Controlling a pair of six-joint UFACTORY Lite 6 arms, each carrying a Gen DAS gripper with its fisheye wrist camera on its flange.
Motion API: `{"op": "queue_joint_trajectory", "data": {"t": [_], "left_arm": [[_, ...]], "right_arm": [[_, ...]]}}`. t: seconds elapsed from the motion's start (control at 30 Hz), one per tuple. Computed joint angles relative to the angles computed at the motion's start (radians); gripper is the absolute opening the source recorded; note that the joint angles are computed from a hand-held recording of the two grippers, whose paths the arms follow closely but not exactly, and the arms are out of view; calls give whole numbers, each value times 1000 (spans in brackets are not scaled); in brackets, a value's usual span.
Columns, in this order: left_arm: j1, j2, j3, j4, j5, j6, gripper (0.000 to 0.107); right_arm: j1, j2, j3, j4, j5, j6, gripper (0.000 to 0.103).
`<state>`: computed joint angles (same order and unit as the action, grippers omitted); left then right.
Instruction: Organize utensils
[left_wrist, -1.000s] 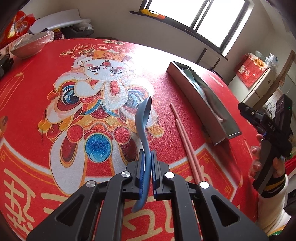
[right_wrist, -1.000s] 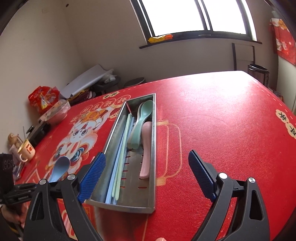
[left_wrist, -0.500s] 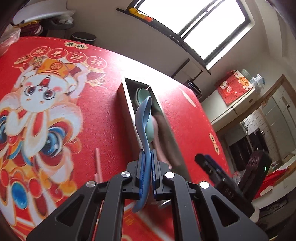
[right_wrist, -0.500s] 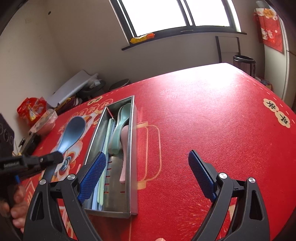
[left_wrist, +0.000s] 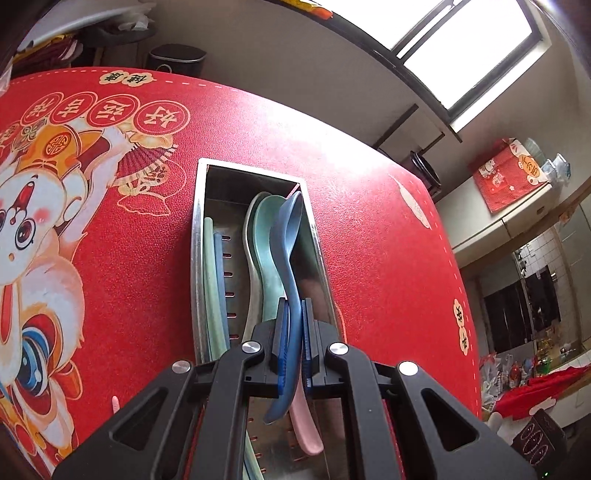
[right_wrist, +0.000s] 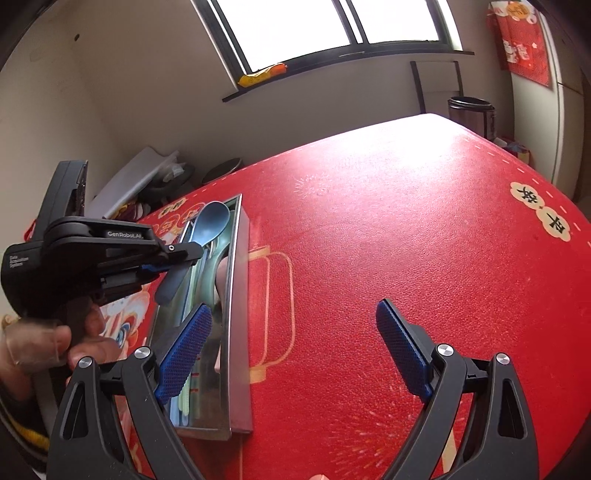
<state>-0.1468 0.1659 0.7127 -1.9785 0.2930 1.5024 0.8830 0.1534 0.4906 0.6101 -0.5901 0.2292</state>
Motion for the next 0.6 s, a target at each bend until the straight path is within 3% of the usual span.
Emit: {"op": "queue_joint_trajectory", "data": {"t": [0.23, 0.33, 0.37, 0.6], "left_arm": [[-4, 104, 79, -1, -7, -13, 7], [-8, 90, 67, -90, -9, 96, 18], [-4, 76, 55, -94, 7, 117, 25], [27, -210, -136, -47, -5, 196, 29]], "right_arm": [[-19, 5, 1, -50, 12, 42, 87], [-12, 14, 5, -41, 9, 40, 87], [-14, 19, 8, -46, 12, 45, 87], [-12, 13, -7, -78, -6, 75, 87]]}}
